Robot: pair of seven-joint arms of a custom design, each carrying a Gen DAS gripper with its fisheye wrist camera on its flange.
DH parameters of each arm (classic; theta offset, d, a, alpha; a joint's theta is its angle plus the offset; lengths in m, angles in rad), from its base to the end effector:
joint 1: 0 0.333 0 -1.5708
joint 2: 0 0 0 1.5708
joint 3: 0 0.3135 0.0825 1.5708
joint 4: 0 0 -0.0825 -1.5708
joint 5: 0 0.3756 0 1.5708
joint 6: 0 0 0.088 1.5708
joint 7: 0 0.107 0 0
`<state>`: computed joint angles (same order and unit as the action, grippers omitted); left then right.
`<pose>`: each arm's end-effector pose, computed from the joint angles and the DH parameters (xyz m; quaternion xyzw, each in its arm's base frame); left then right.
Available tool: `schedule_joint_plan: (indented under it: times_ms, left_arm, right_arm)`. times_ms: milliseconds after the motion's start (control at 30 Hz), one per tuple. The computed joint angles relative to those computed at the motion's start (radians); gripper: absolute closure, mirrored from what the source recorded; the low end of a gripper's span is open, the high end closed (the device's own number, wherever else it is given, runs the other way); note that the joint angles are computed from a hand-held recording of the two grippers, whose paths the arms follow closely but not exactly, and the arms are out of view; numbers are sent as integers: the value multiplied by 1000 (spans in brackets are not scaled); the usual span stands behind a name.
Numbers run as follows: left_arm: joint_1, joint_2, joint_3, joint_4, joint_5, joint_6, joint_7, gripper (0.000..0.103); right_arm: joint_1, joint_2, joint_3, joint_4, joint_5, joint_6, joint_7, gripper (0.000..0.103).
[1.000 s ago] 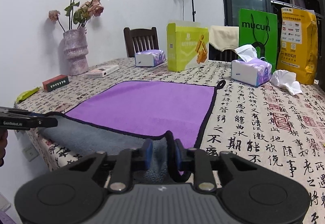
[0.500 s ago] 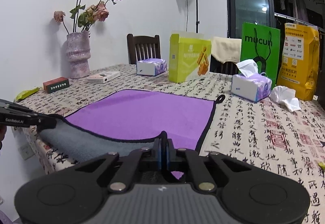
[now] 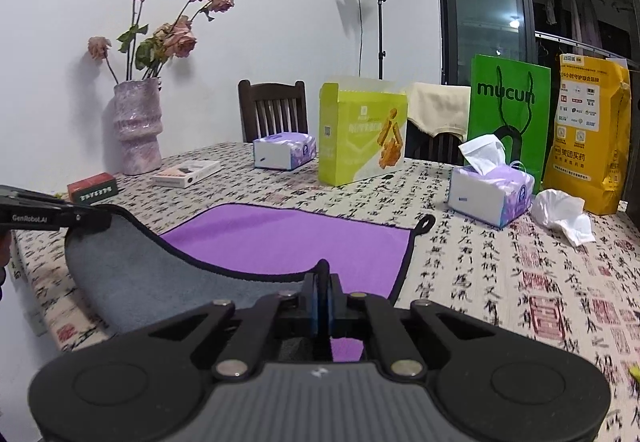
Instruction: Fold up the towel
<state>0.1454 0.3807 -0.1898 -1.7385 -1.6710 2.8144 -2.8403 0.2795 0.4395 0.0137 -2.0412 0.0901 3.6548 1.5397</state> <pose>0.6656 0.0326 0.3968 -0.4759 0.7017 -0.4542 0.2737 0.6125 0.1717 0.3752 -0.6478 0.5237 -0.3324 0.4422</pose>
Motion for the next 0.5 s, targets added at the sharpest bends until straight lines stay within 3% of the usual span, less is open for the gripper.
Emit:
schedule_joint_plan:
  times_ms: [267, 500]
  left_arm:
    - [10, 112, -35, 168, 175, 17, -178, 98]
    - [-5, 242, -50, 352, 413, 19, -401, 98]
  right_arm:
    - [-57, 65, 21, 144, -62, -81, 42, 99]
    - [-171, 142, 110, 310, -169, -181, 128, 99]
